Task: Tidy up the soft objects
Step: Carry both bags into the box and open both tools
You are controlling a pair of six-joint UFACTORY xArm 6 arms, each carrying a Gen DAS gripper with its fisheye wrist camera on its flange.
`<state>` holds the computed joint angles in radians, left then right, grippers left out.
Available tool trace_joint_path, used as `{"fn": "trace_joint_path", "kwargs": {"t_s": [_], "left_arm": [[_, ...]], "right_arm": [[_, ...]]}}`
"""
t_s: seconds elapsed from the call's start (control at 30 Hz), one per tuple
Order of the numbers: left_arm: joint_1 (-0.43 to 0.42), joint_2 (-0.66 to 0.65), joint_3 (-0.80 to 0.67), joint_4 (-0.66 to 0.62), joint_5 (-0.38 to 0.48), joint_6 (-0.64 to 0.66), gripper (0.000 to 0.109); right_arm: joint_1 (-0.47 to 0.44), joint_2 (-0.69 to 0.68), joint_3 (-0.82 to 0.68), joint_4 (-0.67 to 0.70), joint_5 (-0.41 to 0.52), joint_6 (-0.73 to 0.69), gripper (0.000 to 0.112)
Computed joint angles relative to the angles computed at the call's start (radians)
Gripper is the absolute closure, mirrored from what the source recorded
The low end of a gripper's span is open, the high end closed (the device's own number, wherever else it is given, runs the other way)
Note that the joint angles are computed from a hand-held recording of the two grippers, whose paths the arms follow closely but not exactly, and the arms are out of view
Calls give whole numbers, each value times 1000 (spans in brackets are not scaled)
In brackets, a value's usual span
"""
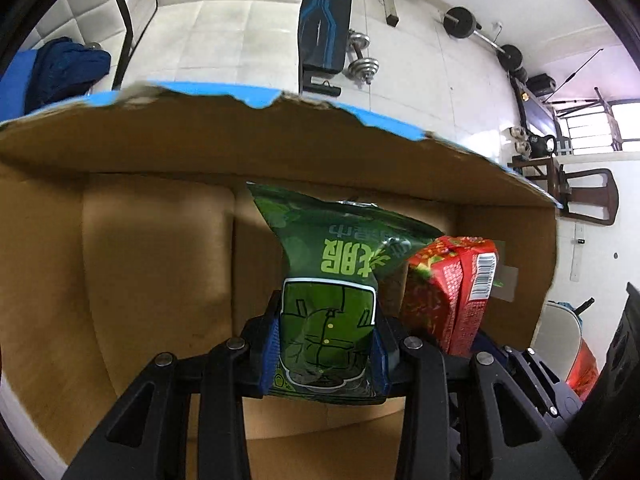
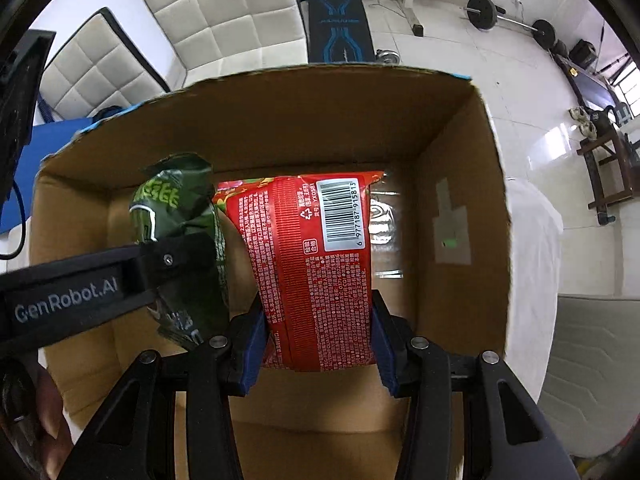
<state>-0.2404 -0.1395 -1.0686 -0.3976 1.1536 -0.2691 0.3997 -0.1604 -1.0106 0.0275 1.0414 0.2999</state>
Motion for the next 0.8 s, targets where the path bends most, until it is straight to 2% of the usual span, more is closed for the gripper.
{"fn": "trace_joint_path", "kwargs": {"t_s": [0.27, 0.33, 0.37, 0.43, 0.5, 0.53, 0.67, 0.73, 0.8], "left_arm": [[-13, 41, -39, 45, 52, -49, 70], [-20, 34, -46, 74, 60, -47, 64], [-20, 29, -47, 88, 59, -44, 59], [-28, 8, -49, 122, 62, -56, 52], [-33, -24, -46, 145, 67, -63, 37], [-35, -43, -44, 154, 73, -68, 34], [-41, -157, -15, 233, 98, -88, 14], [-59, -232, 14, 291, 100, -110, 10], [-82, -292, 43, 341, 98, -137, 9]], "right_arm": [[10, 14, 18, -17, -18, 12, 63], [10, 6, 23, -21, -13, 18, 59], [10, -4, 29, -21, -8, 21, 51], [11, -22, 35, -13, 3, 18, 46], [12, -50, 45, -4, 24, 16, 45], [14, -67, 48, -6, 39, 19, 44], [21, -115, 43, -19, 92, 27, 31], [32, -158, 58, -23, 117, 37, 29], [40, -197, 75, -23, 123, 52, 15]]}}
